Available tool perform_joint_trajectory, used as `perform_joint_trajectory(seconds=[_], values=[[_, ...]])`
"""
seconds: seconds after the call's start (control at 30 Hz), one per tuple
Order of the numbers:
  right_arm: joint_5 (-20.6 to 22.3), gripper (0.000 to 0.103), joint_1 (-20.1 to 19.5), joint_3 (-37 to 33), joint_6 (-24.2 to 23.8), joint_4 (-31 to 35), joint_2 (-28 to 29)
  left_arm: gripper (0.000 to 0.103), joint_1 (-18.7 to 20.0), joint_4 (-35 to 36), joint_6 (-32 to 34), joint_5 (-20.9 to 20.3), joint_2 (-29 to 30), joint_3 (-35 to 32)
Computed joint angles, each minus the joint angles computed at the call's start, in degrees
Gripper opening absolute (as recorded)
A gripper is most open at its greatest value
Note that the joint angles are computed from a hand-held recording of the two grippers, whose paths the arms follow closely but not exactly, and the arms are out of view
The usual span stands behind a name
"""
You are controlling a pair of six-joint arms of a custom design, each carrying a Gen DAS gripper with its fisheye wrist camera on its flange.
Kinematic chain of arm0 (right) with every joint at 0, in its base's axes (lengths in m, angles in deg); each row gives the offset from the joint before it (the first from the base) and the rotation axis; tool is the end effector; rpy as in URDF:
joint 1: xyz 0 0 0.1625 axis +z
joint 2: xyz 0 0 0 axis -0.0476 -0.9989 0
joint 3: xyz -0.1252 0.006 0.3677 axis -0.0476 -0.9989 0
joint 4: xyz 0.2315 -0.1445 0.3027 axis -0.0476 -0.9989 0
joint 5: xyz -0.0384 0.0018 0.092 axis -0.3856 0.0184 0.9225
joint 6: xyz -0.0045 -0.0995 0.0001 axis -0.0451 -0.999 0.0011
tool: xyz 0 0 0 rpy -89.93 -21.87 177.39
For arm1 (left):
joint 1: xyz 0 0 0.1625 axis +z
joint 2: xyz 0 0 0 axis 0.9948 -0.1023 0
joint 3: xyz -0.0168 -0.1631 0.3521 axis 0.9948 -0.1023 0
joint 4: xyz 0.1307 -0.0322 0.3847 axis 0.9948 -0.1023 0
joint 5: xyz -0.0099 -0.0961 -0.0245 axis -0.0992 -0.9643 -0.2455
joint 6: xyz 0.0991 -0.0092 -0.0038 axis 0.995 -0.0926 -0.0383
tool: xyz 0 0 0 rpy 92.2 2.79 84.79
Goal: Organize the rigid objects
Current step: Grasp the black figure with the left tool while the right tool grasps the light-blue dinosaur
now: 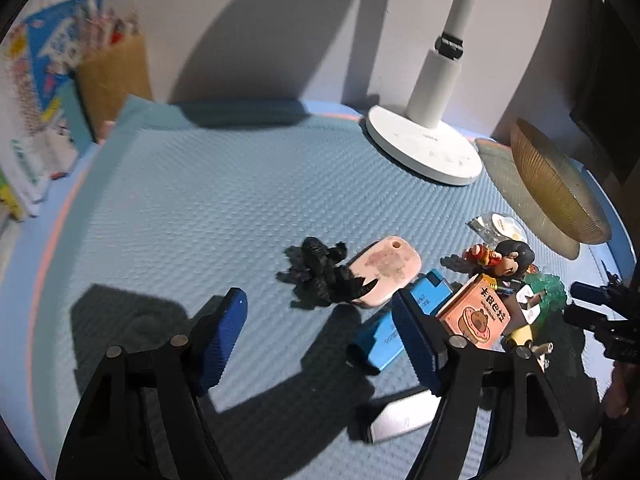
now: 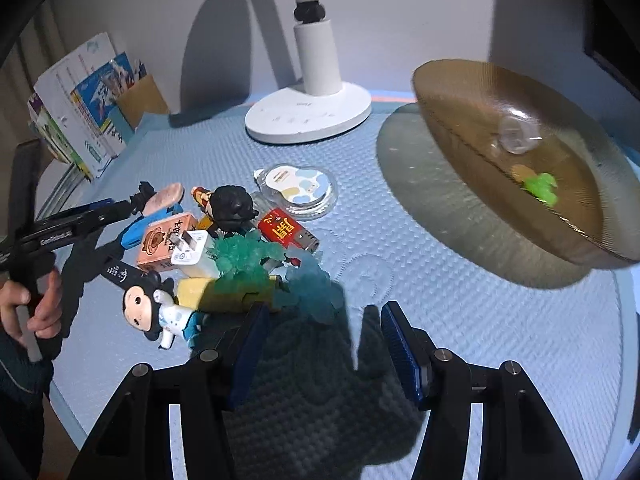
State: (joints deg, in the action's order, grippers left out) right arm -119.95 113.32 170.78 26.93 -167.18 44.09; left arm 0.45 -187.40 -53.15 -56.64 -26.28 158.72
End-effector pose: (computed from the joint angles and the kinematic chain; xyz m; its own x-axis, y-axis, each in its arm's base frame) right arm 0.2512 -0.4302 -0.0930 -0.7296 -0.4095 0.5478 -0.5798 0.7951 -0.1778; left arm 0.1467 -0.4093 0.2778 -0.8076 0.0163 -0.5896 0.3675 0.7958 -0.4813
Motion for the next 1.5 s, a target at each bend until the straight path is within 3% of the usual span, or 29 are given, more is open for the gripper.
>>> perform_joint_trajectory(seconds=[0.17, 0.27, 0.3, 0.37, 0.47, 0.57, 0.87, 1.0, 1.13, 1.2, 1.27, 1.5], values=[[2.6, 0.055, -1.5, -1.2, -0.4, 1.0, 0.6, 0.064, 0.6, -1.0, 0.7, -0.7, 2.6, -1.2], [5.4, 0.044, -2.2, -0.8, -1.1, 0.1, 0.5, 0.064, 0.5, -1.3, 0.8, -1.0, 3.5, -1.8], [6.3, 0.043, -2.3, -0.6, -1.2, 0.1, 0.5, 0.062, 0.5, -1.7, 1.1, -1.2, 3.9, -1.9], [6.7, 0.040, -2.4, -0.1, -1.4, -1.1, 0.6, 0.045, 0.4, -2.3, 1.9, -2.5, 4.0, -1.8], [7.9, 0.039, -2.7, 1.5, -1.0, -3.0, 0.0, 0.042, 0.2, -2.8, 2.6, -2.7, 3.9, -1.4], [7.5, 0.039, -2.3, 3.4, -0.4, -6.3, -0.8, 0.041, -0.6, -4.8, 2.6, -2.3, 1.4, 0.8], [4.4, 0.039, 0.1, 13.6, 1.7, -12.3, -7.5, 0.041, -7.0, -3.1, -1.2, -1.5, -16.2, 13.5], [2.9, 0.039, -1.7, 15.5, 2.9, -13.1, -5.8, 0.041, -7.8, -4.9, -2.6, 0.2, -17.1, 18.1], [2.9, 0.040, -2.9, 16.7, 1.9, -15.3, -4.4, 0.041, -7.1, -4.1, -4.4, -0.9, -17.8, 19.9], [3.4, 0.047, -2.8, 17.4, 2.0, -15.5, -4.9, 0.041, -7.9, -3.2, -4.7, -0.6, -19.3, 20.8], [1.7, 0.056, -2.0, 17.9, 1.1, -17.0, -4.7, 0.041, -9.3, -2.0, -4.9, 0.2, -21.0, 21.7], [-1.1, 0.056, -0.5, 16.1, 1.2, -17.8, -2.2, 0.041, -16.5, 2.5, -7.6, 3.5, -25.3, 24.5]])
